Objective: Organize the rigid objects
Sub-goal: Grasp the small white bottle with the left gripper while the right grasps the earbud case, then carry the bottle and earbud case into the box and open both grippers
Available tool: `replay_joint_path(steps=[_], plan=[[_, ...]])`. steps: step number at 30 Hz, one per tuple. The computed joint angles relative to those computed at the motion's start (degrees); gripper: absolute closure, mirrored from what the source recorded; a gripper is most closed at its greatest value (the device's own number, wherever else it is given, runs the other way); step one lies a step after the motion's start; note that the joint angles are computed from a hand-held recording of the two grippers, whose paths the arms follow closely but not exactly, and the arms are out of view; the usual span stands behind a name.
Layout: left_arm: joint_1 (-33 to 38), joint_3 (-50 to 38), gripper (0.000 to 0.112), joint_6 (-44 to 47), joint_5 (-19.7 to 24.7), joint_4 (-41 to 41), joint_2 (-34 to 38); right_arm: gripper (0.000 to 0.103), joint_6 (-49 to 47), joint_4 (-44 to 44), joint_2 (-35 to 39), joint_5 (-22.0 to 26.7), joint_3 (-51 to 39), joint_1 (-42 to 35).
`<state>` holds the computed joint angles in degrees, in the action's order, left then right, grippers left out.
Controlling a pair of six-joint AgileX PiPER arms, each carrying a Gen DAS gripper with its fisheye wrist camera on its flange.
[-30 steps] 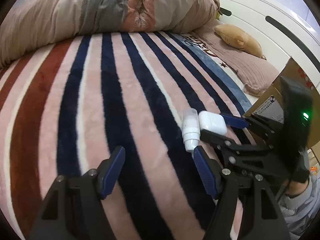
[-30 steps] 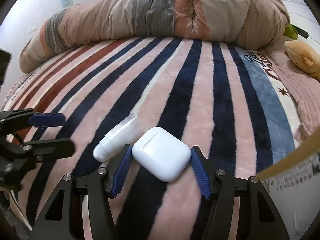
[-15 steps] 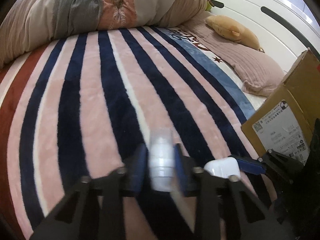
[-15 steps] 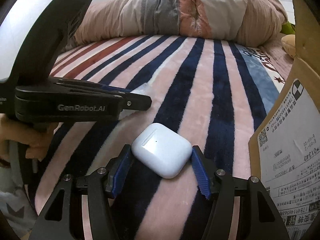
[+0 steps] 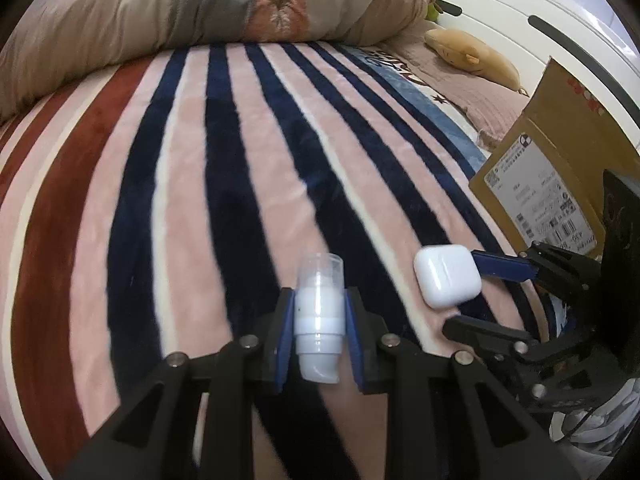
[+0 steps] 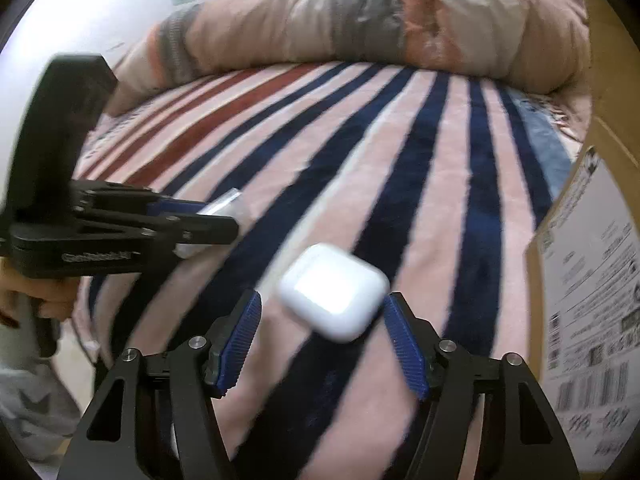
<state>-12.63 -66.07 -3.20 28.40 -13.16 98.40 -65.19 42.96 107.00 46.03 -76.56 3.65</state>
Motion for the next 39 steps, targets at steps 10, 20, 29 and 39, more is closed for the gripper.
replay_joint_path(steps=[10, 20, 29, 39], plan=[[-0.42, 3.47, 0.091, -2.37, -3.85, -1.06, -1.17, 0.041, -7.6, -0.24, -1.17, -6.48, 2.0, 2.29], [-0.31, 5.64, 0.09, -2.33, -6.71, -3.55, -1.77, 0.057, -8.82, -2.85, 3.66, 5.34, -5.3, 1.73], [-0.63, 8.04, 0.091, -4.93, -9.95, -2.55, -3.37, 0.064, -3.39, -4.01, -0.25, -7.95, 0.89, 6.79], [-6.37, 7.24, 0.091, -26.2, -4.76, 20.75, -14.34, 0.064, -11.37, 5.58, -13.14, 0.01, 3.21, 2.83]])
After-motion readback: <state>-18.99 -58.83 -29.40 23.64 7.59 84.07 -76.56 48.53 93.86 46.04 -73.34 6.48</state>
